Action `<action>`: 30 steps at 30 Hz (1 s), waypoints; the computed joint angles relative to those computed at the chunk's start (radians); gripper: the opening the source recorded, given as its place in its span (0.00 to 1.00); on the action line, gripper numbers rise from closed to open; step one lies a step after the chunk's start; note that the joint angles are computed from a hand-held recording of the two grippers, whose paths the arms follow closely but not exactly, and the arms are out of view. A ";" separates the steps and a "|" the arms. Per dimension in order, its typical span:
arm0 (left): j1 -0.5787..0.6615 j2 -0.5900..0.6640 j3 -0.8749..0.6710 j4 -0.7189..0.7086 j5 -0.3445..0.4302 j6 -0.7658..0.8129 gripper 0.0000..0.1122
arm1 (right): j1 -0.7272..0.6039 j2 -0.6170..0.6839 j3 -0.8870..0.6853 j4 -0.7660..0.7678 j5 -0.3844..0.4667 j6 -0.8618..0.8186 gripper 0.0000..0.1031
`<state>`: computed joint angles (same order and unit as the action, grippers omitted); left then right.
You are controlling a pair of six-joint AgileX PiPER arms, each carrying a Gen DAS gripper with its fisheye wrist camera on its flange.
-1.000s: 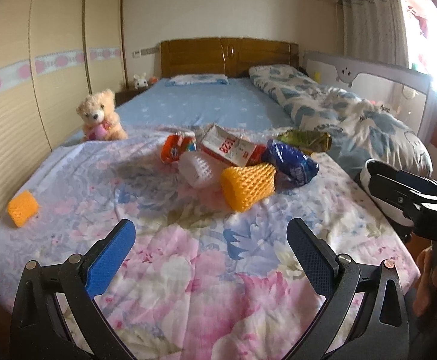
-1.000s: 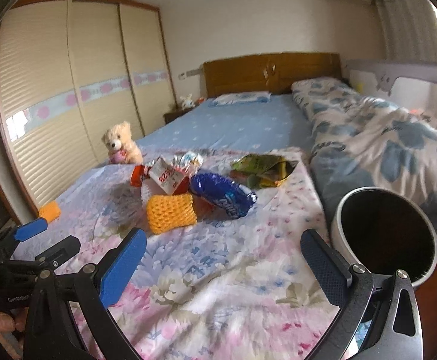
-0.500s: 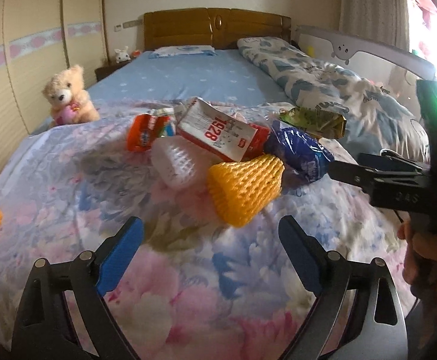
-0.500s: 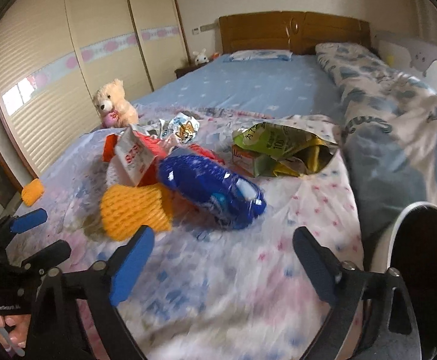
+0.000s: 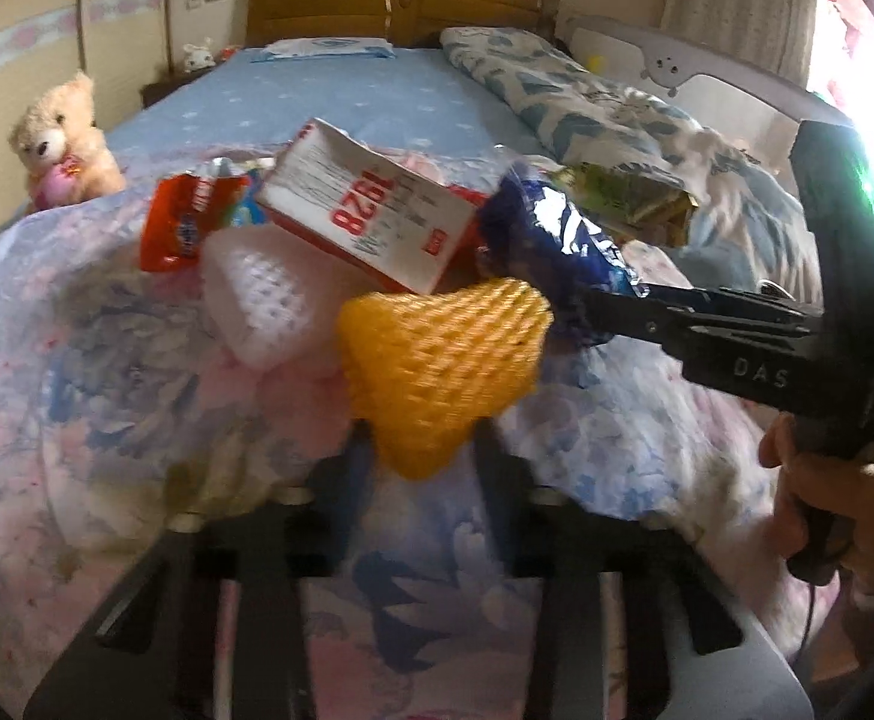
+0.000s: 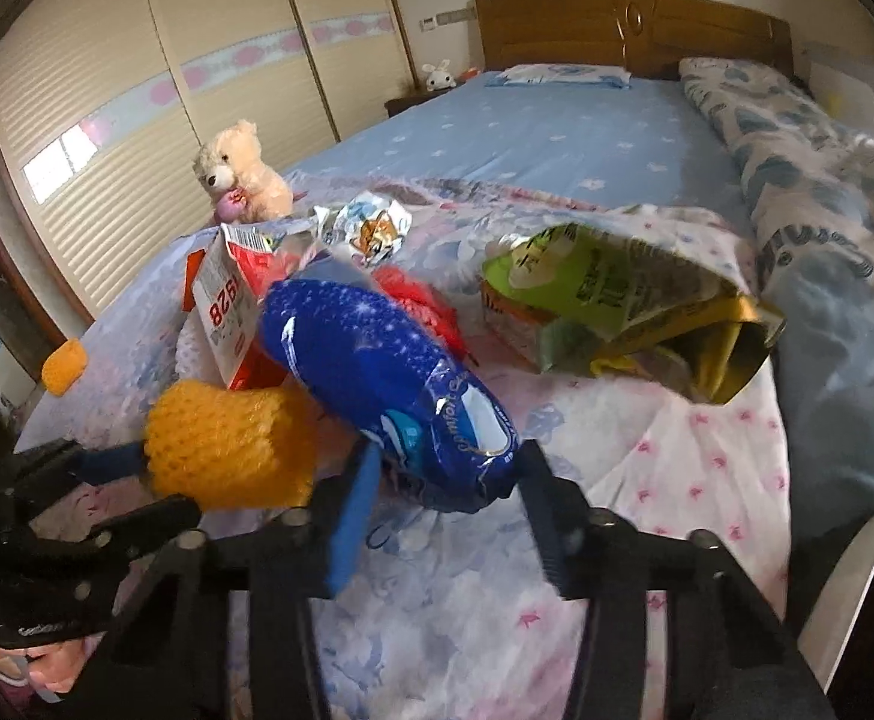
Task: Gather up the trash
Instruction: 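Grasp the blue snack wrapper with the right tool while the left tool grasps the yellow foam net, then carry the wrapper and net over the trash bin and open both tools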
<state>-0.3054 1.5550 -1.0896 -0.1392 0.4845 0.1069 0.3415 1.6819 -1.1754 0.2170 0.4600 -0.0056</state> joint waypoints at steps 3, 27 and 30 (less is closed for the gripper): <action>-0.016 -0.021 0.021 0.002 -0.020 0.007 0.15 | 0.004 -0.022 0.027 0.001 -0.012 -0.002 0.34; -0.201 -0.189 0.092 -0.116 0.006 0.056 0.11 | -0.006 -0.530 0.413 -0.269 0.042 0.494 0.30; -0.256 -0.181 0.081 -0.078 0.001 0.012 0.11 | -0.033 -0.606 0.453 -0.292 0.079 0.529 0.30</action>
